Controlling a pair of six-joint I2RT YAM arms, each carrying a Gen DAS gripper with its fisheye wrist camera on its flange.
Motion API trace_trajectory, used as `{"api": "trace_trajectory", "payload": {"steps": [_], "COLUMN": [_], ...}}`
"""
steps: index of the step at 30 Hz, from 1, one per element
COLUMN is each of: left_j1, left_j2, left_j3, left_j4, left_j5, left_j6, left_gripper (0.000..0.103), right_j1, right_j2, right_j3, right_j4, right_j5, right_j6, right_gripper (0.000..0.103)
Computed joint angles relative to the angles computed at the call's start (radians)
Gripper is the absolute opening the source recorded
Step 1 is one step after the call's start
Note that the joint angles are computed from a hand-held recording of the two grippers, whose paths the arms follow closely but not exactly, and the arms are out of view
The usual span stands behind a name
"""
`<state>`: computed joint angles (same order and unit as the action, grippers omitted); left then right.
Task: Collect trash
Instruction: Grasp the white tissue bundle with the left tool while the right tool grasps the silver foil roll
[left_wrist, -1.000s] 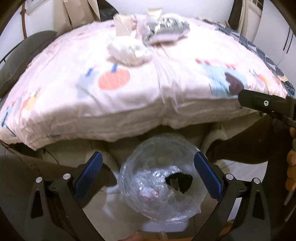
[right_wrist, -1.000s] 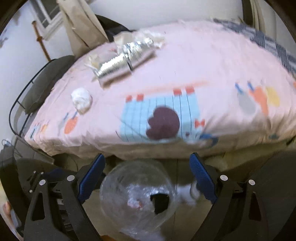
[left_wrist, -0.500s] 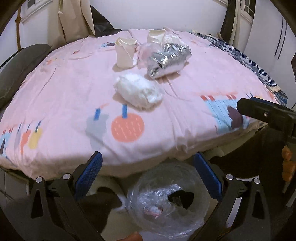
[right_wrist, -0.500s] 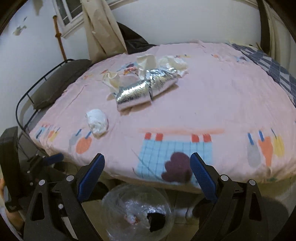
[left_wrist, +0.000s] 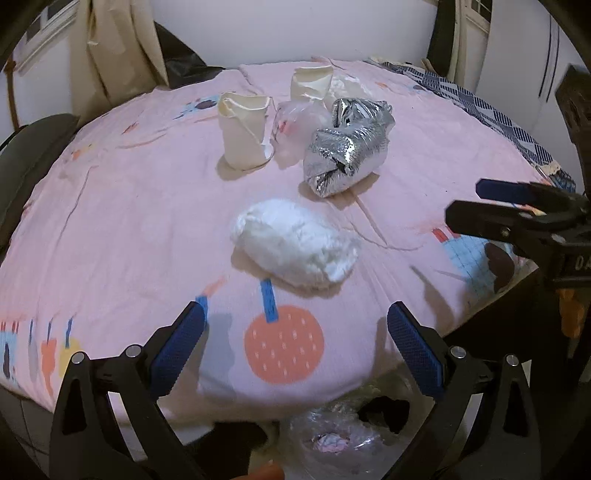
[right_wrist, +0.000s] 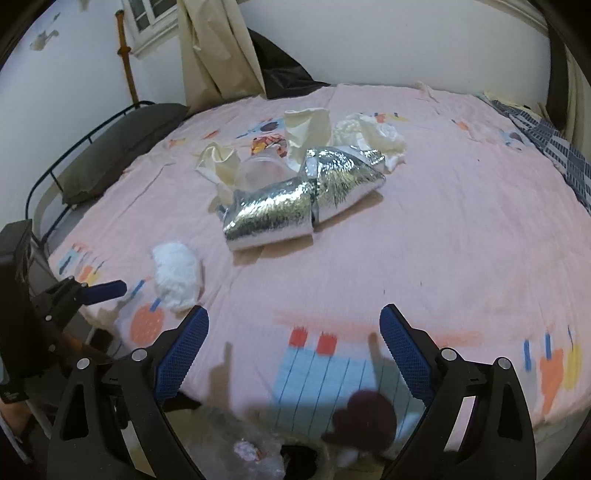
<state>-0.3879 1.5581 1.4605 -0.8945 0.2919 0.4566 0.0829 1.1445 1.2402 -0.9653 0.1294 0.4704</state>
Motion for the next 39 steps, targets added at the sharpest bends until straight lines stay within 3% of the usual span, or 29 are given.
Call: {"api": "trace_trajectory", "payload": {"steps": [8, 17, 20, 22, 25, 28, 29, 39], "left_j1": [-0.026, -0.031, -0.026, -0.028, -0.026, -0.017, -0.015, -0.002], "left_j2": [0.102, 0.175, 0.186, 0.186, 0.186, 0.203, 0.208, 0.203], "left_j3": [0.088, 0.152, 0.164, 0.164, 0.166, 0.193, 0.201, 0.209], "left_j4": [-0.003, -0.016, -0.023, -0.018, -0.013, -0.032, -0.038, -0.034], "left_j5": [-0.001, 0.005, 0.033, 0.045, 0.054, 0.073, 0.078, 0.092], "left_j6": [0.008, 0.011, 0.022, 0.033, 0.042, 0.030, 0.027, 0.018], "left_gripper": [0.097, 0.097, 0.088, 0.072, 0.061, 0.059, 0.058, 0.058], "right_j1": [-0.077, -0.079, -0.092, -0.099, -0.109, -0.110, -0.112, -0.134], "right_j2": [0.135, 0.293, 0.341, 0.359, 0.380, 0.399, 0.405, 0.335], "right_j3": [0.067, 0.171, 0.204, 0.216, 0.229, 0.245, 0.249, 0.201], "right_j4": [0.069, 0.106, 0.101, 0.098, 0.106, 0.109, 0.115, 0.161], "right_j5": [-0.088, -0.094, -0.104, -0.111, -0.135, -0.140, -0.149, -0.191], "right_j6": [-0.051, -0.088, -0.096, -0.101, -0.107, -0.116, -0.113, -0.100], "right_gripper": [0.089, 0.089, 0.090, 0.089, 0.089, 0.084, 0.071, 0.068]}}
